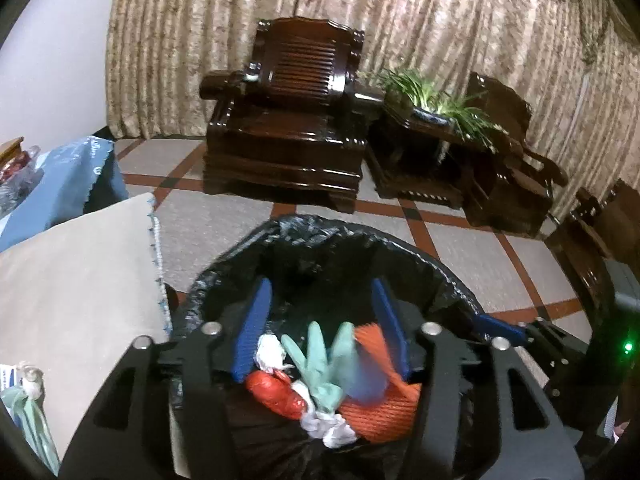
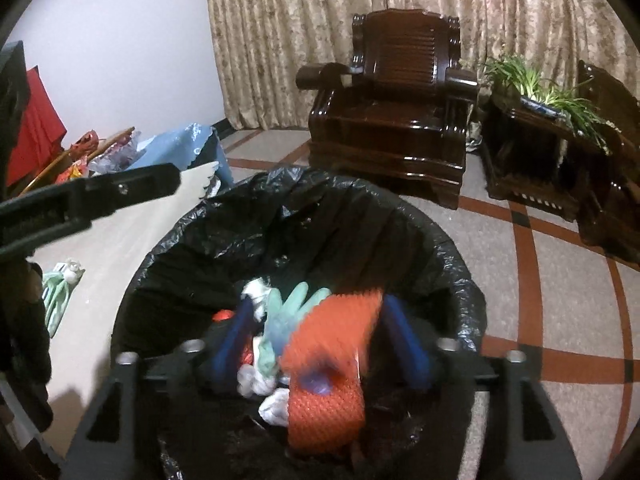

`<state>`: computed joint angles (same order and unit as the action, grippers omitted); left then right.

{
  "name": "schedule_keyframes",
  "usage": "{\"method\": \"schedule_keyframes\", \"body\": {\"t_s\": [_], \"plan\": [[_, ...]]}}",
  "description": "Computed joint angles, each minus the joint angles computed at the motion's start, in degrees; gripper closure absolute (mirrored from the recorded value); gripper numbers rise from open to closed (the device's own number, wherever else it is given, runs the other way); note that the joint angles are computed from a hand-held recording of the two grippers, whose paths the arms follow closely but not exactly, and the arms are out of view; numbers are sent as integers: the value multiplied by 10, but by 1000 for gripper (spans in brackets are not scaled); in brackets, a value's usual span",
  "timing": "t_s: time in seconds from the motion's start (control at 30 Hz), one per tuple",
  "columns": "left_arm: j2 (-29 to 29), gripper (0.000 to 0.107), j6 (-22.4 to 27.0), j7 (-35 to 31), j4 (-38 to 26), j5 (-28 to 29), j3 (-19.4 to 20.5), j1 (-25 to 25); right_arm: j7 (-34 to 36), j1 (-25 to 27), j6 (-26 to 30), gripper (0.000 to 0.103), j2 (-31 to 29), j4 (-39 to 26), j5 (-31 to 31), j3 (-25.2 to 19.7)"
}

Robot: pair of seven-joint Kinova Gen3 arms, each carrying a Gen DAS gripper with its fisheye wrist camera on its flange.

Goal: Collect trash
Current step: 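Move both open grippers back over the box and glove on the table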

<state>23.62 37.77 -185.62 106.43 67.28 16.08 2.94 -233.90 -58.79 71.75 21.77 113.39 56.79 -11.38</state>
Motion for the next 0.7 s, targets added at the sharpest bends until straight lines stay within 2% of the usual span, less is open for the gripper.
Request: {"method": "schedule_keyframes", "body": {"t_s": [0.07, 0.13, 0.27, 0.47, 0.7], "plan": [[-11, 42, 5, -19, 8, 19, -1, -15, 3, -11, 27, 11, 3, -14, -4, 0], [-22, 36, 9, -41, 16, 38, -7, -24, 8, -17, 46, 7, 4, -26, -4, 0], [-47, 26, 27, -79, 31, 70, -33, -40, 18, -25, 71, 6, -1, -43, 5, -2], [-63, 22, 56, -80, 38, 73, -75, -65, 54, -31, 91, 6, 10, -89, 29, -1], [-66, 22, 75, -109, 44, 87, -108, -112, 114, -36, 79, 6, 37, -153, 57, 15]]}}
